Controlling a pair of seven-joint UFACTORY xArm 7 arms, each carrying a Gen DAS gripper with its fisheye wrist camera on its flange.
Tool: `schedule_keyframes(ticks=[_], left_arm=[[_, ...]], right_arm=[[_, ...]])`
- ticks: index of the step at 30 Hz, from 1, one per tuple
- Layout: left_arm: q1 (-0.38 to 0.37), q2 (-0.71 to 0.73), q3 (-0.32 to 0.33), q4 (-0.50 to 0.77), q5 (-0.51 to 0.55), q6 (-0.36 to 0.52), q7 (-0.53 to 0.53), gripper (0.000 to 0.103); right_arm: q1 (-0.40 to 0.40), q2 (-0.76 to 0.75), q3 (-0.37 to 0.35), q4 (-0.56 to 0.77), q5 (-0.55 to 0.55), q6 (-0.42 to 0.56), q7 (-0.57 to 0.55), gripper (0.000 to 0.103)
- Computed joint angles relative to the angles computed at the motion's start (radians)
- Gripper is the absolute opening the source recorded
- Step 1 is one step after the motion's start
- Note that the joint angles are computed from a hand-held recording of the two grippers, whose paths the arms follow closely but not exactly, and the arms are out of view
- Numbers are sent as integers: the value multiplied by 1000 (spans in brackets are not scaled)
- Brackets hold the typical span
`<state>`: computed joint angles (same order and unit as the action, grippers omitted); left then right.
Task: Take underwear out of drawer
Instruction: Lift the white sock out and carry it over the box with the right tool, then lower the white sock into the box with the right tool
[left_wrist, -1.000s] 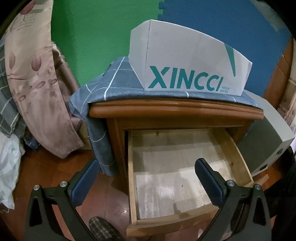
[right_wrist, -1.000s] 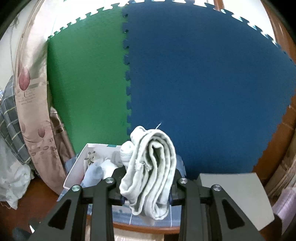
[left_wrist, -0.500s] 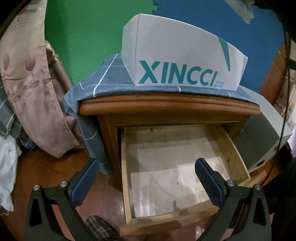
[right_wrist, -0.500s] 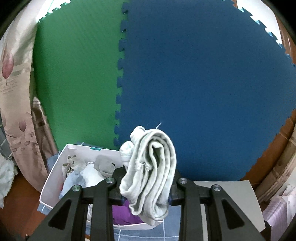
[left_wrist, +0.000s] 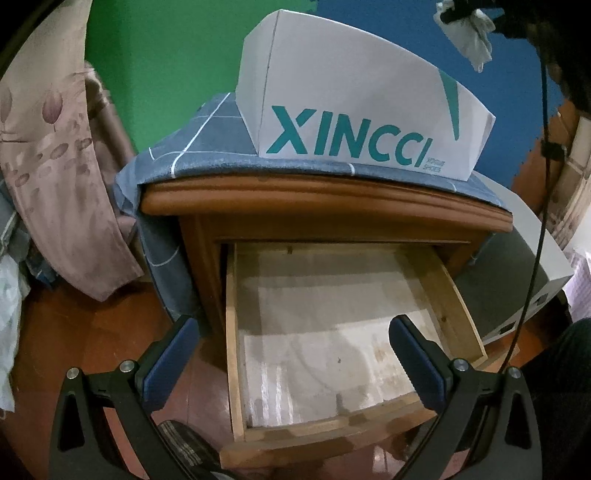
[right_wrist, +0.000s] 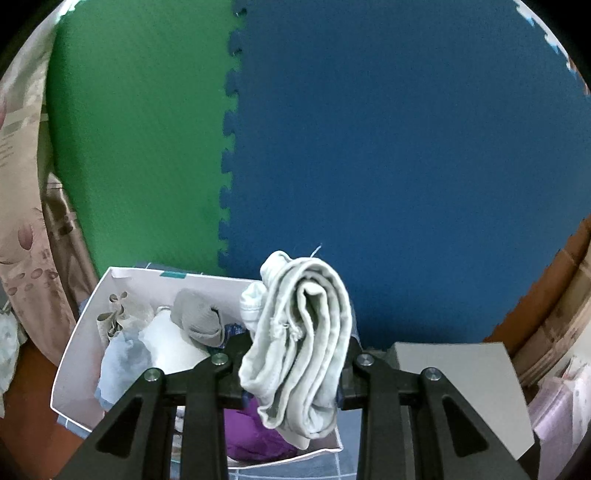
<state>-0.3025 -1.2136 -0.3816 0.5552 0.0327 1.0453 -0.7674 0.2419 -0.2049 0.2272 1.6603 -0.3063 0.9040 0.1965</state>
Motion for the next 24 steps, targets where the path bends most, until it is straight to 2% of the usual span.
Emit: schedule_keyframes(ticks=[12, 24], left_arm=[[25, -11, -2, 7, 6, 10, -33, 102], [56, -30, 12, 4, 19, 11, -58, 102]], right_arm=[[19, 46, 3, -20, -39, -5, 32, 30], [63, 108, -5, 12, -61, -3, 43, 30]])
